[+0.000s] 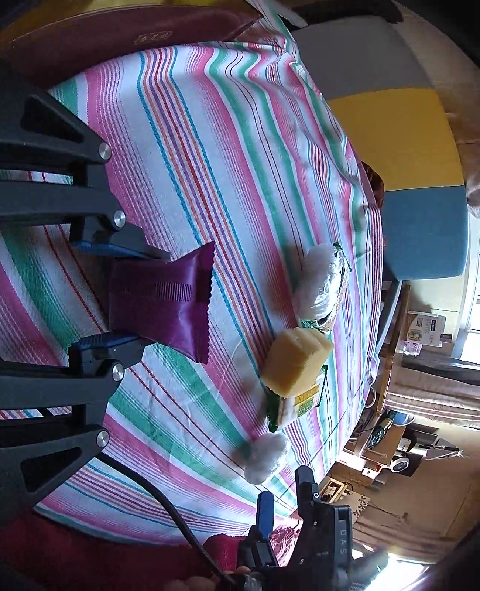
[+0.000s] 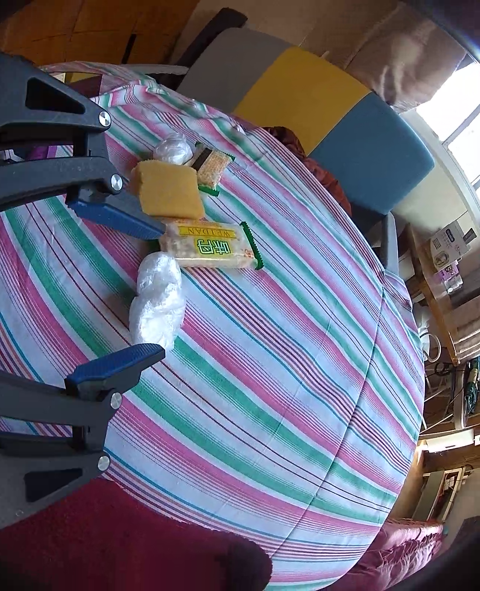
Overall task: Organize objects
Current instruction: 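Grasp the clear plastic-wrapped bundle with the right gripper while the left gripper holds the packet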
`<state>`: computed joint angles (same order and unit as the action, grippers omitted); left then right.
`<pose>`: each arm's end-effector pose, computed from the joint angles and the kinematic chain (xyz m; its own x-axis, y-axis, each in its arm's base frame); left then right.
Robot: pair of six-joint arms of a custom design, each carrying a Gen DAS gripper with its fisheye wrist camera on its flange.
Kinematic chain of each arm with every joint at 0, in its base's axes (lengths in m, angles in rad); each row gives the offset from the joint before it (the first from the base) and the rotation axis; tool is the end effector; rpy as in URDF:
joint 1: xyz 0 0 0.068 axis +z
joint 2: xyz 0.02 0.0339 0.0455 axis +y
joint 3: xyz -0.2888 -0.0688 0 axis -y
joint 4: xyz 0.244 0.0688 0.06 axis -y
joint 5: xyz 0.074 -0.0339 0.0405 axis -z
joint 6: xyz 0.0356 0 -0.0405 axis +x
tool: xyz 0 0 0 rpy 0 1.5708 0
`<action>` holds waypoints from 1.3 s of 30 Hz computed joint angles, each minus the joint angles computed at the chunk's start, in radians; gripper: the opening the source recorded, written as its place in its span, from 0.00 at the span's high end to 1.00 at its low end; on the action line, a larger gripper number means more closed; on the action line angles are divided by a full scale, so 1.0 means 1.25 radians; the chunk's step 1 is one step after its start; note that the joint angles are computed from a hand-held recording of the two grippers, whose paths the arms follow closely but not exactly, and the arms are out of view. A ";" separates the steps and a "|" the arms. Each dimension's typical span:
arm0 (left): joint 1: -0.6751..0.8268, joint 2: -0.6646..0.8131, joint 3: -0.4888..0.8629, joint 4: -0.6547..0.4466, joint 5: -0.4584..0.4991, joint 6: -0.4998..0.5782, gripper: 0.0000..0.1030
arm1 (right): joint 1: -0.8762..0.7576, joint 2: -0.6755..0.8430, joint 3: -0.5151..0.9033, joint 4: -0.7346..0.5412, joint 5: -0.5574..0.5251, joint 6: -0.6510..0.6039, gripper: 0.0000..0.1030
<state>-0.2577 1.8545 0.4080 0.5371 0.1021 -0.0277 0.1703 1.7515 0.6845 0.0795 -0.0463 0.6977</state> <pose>0.2484 -0.0692 0.0697 -0.7715 0.1748 -0.6118 0.2928 0.9512 -0.0974 0.2979 0.0529 0.1214 -0.7553 0.5213 -0.3973 0.3795 0.8420 0.3835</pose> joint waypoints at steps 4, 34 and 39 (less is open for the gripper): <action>0.005 0.002 -0.006 0.013 0.009 -0.007 0.68 | 0.014 0.029 0.044 -0.033 0.031 -0.024 0.42; 0.028 0.004 -0.046 0.070 0.043 -0.010 0.66 | 0.070 0.132 0.163 -0.164 0.138 -0.118 0.59; 0.019 -0.006 -0.054 0.069 0.024 0.001 0.67 | 0.082 0.145 0.182 -0.173 0.152 -0.123 0.60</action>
<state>-0.2341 1.8465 0.3399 0.6235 0.1321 -0.0266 0.2733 1.9329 0.9126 -0.1362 0.1438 0.5439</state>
